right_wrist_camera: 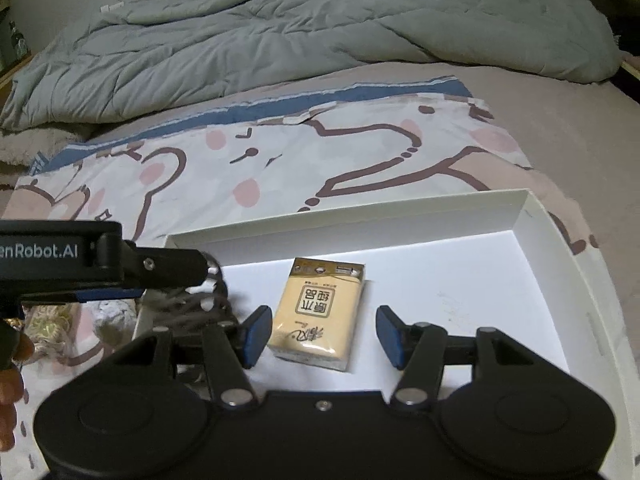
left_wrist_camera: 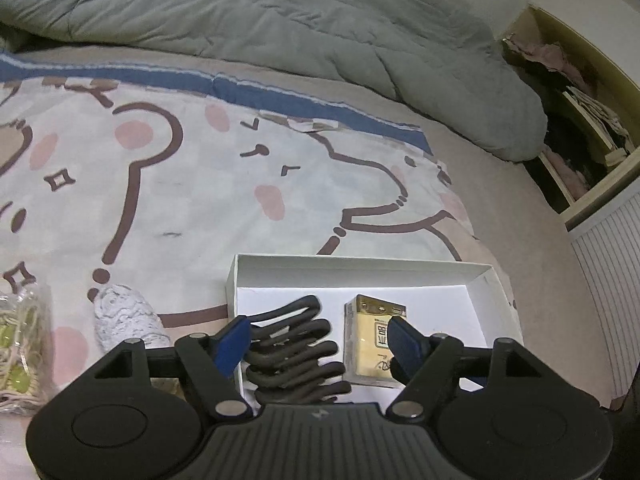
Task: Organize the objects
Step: 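Lower the hair claw into the box with the left tool while the right tool releases the tissue pack inside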
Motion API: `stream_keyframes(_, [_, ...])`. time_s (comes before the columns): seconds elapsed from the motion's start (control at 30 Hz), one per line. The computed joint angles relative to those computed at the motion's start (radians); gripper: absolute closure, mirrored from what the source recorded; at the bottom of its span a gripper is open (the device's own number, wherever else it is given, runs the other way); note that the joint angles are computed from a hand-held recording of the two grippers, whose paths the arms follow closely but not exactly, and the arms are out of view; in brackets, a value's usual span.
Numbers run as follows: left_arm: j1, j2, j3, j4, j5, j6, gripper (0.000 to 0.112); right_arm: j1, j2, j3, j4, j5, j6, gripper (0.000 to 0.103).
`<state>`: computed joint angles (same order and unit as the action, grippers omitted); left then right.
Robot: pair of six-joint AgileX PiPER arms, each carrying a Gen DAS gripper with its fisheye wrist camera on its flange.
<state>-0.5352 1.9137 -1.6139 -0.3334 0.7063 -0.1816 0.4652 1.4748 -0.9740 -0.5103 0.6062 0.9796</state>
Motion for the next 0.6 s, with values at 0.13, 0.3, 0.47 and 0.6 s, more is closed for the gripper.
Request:
stream_keyframes(0.13, [-0.002,-0.045,0.02,0.011,0.014,0.001,0.037,0.028,-0.051,0.007,-0.011,0.041,0.023,0.045])
stream_keyframes(0.3, [-0.003,-0.111,0.056,0.024,0.026,0.01,0.037,0.08,-0.113,-0.002,-0.044,0.118,0.063,0.045])
stream_keyframes(0.47, [-0.002,-0.179,0.097,0.045,0.037,0.018,0.037,0.155,-0.171,-0.022,-0.092,0.21,0.122,0.045])
stream_keyframes(0.6, [0.001,-0.231,0.127,0.065,0.048,0.022,0.037,0.22,-0.211,-0.032,-0.131,0.278,0.182,0.045])
